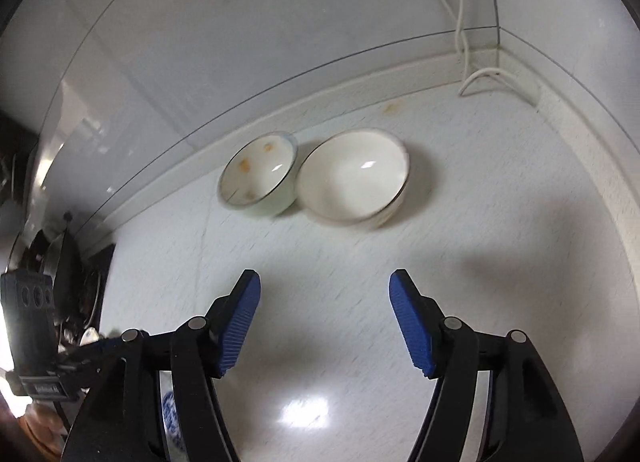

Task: Organize plates and bowls
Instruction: 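Close both grippers on the rim of the larger white bowl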

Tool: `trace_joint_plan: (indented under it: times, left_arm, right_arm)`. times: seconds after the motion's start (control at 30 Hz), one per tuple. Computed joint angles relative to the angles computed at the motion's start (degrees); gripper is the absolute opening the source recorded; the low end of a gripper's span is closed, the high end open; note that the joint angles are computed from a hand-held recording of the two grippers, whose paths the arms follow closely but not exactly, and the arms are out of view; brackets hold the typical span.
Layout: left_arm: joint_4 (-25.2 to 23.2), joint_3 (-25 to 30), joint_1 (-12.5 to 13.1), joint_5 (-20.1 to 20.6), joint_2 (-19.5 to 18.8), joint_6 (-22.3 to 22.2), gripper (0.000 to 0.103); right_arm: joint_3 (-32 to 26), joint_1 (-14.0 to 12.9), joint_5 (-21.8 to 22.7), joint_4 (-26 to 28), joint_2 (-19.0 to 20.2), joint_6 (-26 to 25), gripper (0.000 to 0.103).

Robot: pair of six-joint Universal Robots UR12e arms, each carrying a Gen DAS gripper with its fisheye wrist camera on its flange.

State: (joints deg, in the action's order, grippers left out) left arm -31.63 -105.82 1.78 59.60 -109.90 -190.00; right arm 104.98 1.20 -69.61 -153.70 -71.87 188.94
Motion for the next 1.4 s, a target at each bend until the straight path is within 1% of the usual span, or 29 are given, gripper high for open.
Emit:
trace_joint_plan:
  times: [0.07,0.1,0.13,0.2,0.27,0.3,0.33,0.4,0.43,0.47,0.5,0.57,0.6,0.67,0.7,0.73,0.77,0.8,0.83,0.9,1.03,1.23,1.3,1.33,1.4]
  left_arm:
    - [1.96,2.81,-1.5,1.3,-2.96,-3.59,0.077]
    - [3.27,4.39,-2.26,2.04,-4.67,-5.88,0.077]
    - [3.66,5.39,-2.65,2.51,-5.72,-6.68,0.077]
    - [4.66,8.87,-4.06,5.17,-9.02,-10.32,0.077]
    - [3.84,11.74,-4.81,5.68,-11.56,-11.84,0.077]
    - [3.47,13.22,-5.2,6.02,-12.85,-13.09,0.077]
    - [3.23,13.88,-5.34,6.15,-13.48,-13.42,0.077]
    - [2.7,15.98,-6.0,7.89,-15.13,-14.81,0.07]
    - [2.62,16.8,-6.27,8.68,-15.83,-15.55,0.068]
    - [1.31,17.87,-6.37,8.16,-16.59,-15.27,0.066]
    - [0.58,18.8,-6.56,8.38,-17.35,-16.16,0.062]
    - [0.4,19.69,-6.84,8.16,-18.3,-17.28,0.056]
    - [1.5,19.91,-7.09,8.51,-18.66,-17.33,0.049]
    - [1.46,20.51,-7.27,8.0,-19.19,-17.58,0.04]
    - [1.08,20.83,-7.36,7.59,-19.43,-17.41,0.03]
    - [1.08,20.93,-7.41,6.75,-19.5,-16.9,0.024]
    - [1.53,20.8,-7.38,5.6,-19.52,-16.45,0.019]
    - [0.91,21.1,-7.48,5.99,-19.54,-16.04,0.019]
    - [-0.29,21.1,-7.64,6.48,-19.24,-15.41,0.019]
    - [-1.08,20.34,-7.56,6.34,-18.61,-14.38,0.018]
    - [-1.84,17.5,-6.9,4.59,-16.22,-12.87,0.017]
    - [-2.12,11.45,-5.87,3.7,-9.9,-8.09,0.017]
    - [-2.35,8.42,-4.87,2.82,-6.81,-5.31,0.017]
    - [-2.63,7.44,-4.49,2.61,-5.76,-4.17,0.017]
    - [-3.44,4.4,-3.27,2.02,-2.51,-0.78,0.017]
  right_arm:
    - [-2.79,-0.75,-0.24,1.58,1.92,-0.66,0.062]
    - [-4.65,-1.11,0.17,3.4,3.19,-1.55,0.062]
    - [-5.97,-1.37,0.31,4.47,4.11,-2.05,0.062]
    - [-9.15,-1.76,0.5,7.37,6.55,-2.78,0.062]
    - [-11.06,-1.54,-0.2,7.8,8.51,-1.65,0.062]
    - [-12.08,-1.78,1.05,8.65,9.56,-1.79,0.062]
    - [-12.85,-2.12,2.0,9.45,10.28,-2.18,0.062]
    - [-14.37,-2.07,1.66,10.55,11.86,-2.6,0.062]
    - [-15.09,-2.1,1.82,11.36,12.47,-3.02,0.062]
    - [-15.51,-2.09,1.69,11.72,13.01,-2.76,0.06]
    - [-15.83,-2.12,1.7,11.93,13.42,-2.62,0.057]
    - [-16.58,-2.18,1.96,12.93,14.22,-2.8,0.042]
    - [-16.98,-2.23,2.03,13.37,14.57,-3.06,0.039]
    - [-17.59,-2.26,1.71,14.55,15.05,-4.14,0.03]
    - [-17.69,-2.08,1.1,15.06,15.14,-4.61,0.028]
    - [-17.8,-2.03,0.86,15.44,15.22,-5.03,0.024]
    - [-17.87,-1.95,0.57,15.87,15.31,-5.46,0.017]
    - [-17.84,-1.97,0.93,15.88,15.42,-5.74,0.016]
    - [-17.46,-1.95,1.37,15.6,15.2,-6.0,0.011]
    - [-16.67,-1.54,0.01,15.31,14.62,-6.55,0.012]
    - [-13.58,-1.24,0.12,15.16,12.21,-6.55,0.011]
    - [-7.38,0.02,-0.54,12.05,6.07,-4.79,0.011]
    - [-5.51,0.69,-0.89,10.83,3.86,-3.94,0.011]
    - [-4.49,1.2,-1.23,10.07,2.66,-3.58,0.011]
    - [-2.41,2.42,-2.08,8.83,0.15,-3.41,0.012]
